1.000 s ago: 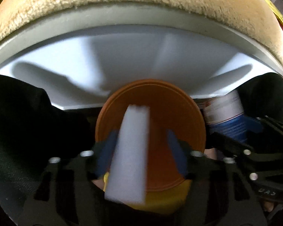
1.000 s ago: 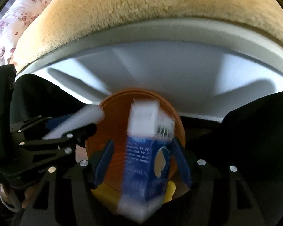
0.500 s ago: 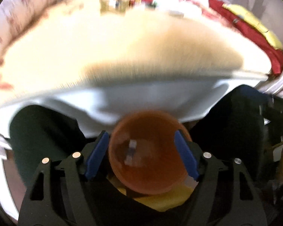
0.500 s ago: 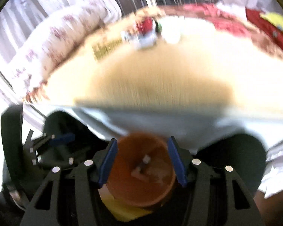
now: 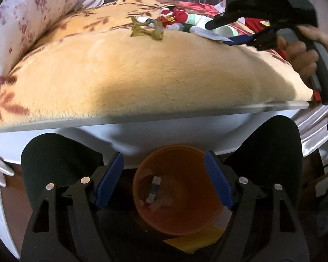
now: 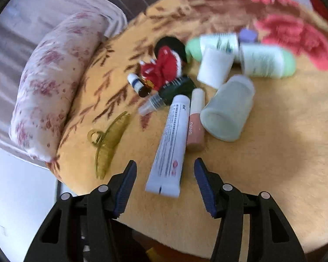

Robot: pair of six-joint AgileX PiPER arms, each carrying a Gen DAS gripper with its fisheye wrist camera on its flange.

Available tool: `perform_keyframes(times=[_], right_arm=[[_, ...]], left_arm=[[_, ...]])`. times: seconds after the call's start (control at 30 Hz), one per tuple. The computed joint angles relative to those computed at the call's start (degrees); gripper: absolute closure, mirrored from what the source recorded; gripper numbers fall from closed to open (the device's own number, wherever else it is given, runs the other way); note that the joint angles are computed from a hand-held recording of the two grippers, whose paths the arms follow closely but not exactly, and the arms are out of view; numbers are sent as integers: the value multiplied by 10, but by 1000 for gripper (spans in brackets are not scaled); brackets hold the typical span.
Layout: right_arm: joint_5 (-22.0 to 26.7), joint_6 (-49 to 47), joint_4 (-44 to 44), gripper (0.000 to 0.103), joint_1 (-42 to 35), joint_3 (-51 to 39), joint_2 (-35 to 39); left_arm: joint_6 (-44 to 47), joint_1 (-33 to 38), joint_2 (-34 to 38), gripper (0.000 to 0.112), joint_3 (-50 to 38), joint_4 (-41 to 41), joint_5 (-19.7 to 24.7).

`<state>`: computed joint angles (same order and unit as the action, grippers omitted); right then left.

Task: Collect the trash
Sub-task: 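Grasp the white toothpaste tube with the right tool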

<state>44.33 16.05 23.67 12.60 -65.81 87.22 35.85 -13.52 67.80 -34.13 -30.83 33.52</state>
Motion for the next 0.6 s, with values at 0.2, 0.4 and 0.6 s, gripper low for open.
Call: perform_keyframes(times=[0.2, 0.4, 0.6], right_arm=[[29, -10, 32, 53, -13, -75, 67], [83, 35, -15, 59, -2, -187, 157], [130, 96, -32, 59, -4, -269, 217]], left_arm=[[54, 22, 9, 37, 4, -43, 7], [59, 28, 10, 37, 7, -44, 3], [63, 33, 18, 37, 5, -50, 1]])
